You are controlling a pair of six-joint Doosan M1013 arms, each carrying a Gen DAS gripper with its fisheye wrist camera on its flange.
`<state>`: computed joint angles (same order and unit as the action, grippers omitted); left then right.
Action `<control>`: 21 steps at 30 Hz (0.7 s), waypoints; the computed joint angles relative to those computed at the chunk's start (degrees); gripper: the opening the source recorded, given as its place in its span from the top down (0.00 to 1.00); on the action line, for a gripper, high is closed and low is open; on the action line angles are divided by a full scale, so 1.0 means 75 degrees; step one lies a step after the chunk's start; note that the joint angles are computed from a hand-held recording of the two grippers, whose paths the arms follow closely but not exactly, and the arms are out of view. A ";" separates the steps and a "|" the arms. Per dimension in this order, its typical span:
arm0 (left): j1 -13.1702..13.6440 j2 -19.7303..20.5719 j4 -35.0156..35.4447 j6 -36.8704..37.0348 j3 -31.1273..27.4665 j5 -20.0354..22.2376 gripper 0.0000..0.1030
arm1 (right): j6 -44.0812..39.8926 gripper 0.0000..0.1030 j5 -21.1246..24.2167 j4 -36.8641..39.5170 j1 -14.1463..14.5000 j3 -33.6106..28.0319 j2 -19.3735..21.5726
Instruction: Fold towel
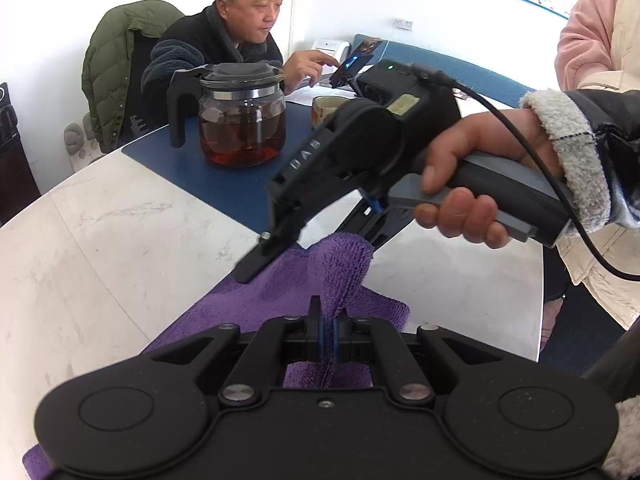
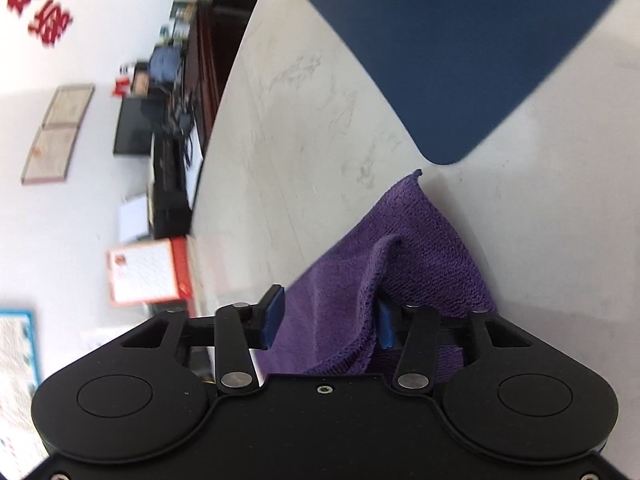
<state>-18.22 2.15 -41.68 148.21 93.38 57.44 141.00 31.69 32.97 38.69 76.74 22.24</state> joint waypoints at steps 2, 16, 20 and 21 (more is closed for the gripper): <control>0.0005 -0.0004 0.0023 -0.0024 0.0029 -0.0006 0.96 | -0.0223 0.83 0.0598 -0.0441 0.0015 -0.0283 0.0087; 0.0294 -0.0029 -0.0455 -0.0139 -0.0048 0.0008 0.96 | -0.1899 0.97 0.2487 -0.2443 0.0298 -0.1896 0.0496; 0.0440 -0.0028 -0.0863 -0.0179 -0.0194 0.0090 0.96 | -0.2179 0.97 0.2598 -0.2613 0.0283 -0.2166 0.0521; 0.0457 -0.0034 -0.0943 -0.0135 -0.0222 0.0079 0.96 | -0.2228 0.97 0.2626 -0.2642 0.0284 -0.2251 0.0549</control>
